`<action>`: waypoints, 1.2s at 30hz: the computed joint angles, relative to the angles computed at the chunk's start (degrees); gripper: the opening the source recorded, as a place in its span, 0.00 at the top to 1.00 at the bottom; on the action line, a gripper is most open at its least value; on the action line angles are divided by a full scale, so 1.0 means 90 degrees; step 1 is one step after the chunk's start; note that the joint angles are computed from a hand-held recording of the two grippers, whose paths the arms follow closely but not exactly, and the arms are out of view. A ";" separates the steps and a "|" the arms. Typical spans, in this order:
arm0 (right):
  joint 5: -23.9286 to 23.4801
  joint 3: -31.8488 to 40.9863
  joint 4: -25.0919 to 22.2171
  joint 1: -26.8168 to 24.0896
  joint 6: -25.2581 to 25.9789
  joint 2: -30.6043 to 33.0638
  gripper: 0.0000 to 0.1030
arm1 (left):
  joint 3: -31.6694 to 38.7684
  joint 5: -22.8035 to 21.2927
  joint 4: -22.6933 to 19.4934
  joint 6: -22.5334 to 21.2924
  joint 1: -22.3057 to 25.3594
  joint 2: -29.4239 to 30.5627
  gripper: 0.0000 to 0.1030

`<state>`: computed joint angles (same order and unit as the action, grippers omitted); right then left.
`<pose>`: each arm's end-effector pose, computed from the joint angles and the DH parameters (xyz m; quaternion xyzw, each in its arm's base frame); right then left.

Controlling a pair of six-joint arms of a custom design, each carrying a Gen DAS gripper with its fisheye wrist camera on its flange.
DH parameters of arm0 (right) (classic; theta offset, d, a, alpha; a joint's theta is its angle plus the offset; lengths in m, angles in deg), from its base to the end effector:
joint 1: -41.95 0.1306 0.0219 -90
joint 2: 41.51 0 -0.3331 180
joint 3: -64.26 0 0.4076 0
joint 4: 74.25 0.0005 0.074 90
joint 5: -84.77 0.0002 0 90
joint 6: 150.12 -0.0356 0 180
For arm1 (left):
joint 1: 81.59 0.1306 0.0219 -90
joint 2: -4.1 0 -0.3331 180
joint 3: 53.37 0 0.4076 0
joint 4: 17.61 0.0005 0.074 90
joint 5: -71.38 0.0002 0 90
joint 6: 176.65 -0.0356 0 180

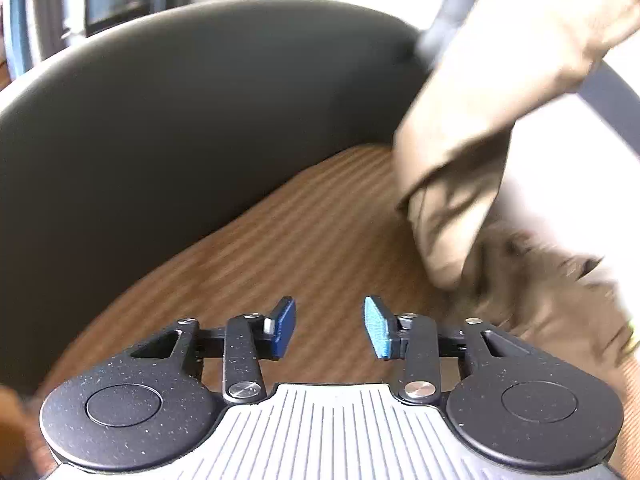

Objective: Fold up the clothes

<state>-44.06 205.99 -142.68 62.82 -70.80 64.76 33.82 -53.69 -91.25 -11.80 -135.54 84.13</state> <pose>0.4898 0.2101 0.6313 -0.2317 0.8114 0.4035 0.3539 0.2572 -0.3194 0.4148 -0.2297 0.9069 -0.0478 0.3500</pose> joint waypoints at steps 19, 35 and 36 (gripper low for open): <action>-0.0775 -0.2470 0.1883 -0.3092 -0.4727 -0.1816 0.93 | 0.4527 -0.0813 0.0485 -0.3603 0.0022 0.4857 0.42; 0.0976 -0.6614 0.0833 -0.4502 -0.0949 -0.3624 0.57 | 0.3871 -0.0989 0.0893 -0.4676 -0.0131 0.4668 0.52; 0.1077 -0.6772 0.0963 -0.4449 -0.0617 -0.3623 0.55 | 0.3828 -0.0977 0.0932 -0.4767 -0.0141 0.4661 0.52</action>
<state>-34.36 145.04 -134.02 22.78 -76.35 32.15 68.28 -62.48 -82.87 -54.71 -136.81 126.08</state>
